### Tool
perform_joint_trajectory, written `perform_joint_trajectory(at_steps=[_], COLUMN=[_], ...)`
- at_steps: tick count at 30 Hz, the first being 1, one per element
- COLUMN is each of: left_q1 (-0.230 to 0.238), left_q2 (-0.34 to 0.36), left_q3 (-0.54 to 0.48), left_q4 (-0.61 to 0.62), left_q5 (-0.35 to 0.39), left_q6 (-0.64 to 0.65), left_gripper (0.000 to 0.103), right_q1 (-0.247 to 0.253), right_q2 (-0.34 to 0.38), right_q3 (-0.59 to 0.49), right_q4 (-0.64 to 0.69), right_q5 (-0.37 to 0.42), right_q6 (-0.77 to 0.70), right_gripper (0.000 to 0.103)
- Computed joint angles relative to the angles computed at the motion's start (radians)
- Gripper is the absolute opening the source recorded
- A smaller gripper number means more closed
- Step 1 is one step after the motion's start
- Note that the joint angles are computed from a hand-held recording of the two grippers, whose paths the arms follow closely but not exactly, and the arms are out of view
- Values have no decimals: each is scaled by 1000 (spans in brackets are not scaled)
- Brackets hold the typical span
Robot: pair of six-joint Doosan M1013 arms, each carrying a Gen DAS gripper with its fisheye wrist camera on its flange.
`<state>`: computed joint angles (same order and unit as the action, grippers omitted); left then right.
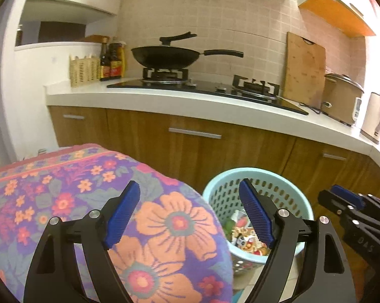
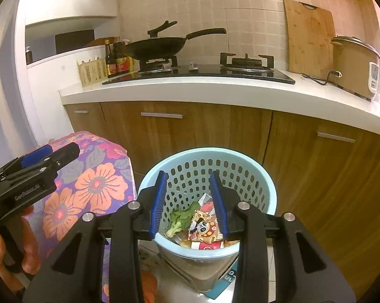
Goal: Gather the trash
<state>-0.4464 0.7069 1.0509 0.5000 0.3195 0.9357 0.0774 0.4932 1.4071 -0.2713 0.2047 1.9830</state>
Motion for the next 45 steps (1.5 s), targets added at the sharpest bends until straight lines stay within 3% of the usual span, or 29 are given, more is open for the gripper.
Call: perform_joint_trajectory(at_steps=[5, 12, 23, 27, 31, 37, 45], left_q1=[5, 7, -2, -8, -12, -3, 9], left_q2=[7, 0, -22, -29, -44, -51, -52], left_q3=[5, 26, 68, 63, 72, 93, 107], left_q4=[89, 203, 500, 515, 546, 568, 563], left_q5=[2, -21, -45, -5, 42, 50, 44], left_q6=[-124, -237, -510, -511, -534, -573, -604], left_gripper=[79, 82, 90, 90, 90, 91, 96], right_q1=[10, 9, 24, 37, 44, 59, 78], right_q2=[-7, -4, -11, -11, -3, 4, 6], right_q3=[20, 18, 27, 25, 14, 3, -2], right_q4=[-273, -295, -521, -623, -549, -539, -672], right_q5=[-26, -33, -35, -26, -20, -14, 1], right_q6=[248, 280, 494, 571, 501, 482, 596], right_gripper=[45, 45, 45, 45, 45, 45, 45])
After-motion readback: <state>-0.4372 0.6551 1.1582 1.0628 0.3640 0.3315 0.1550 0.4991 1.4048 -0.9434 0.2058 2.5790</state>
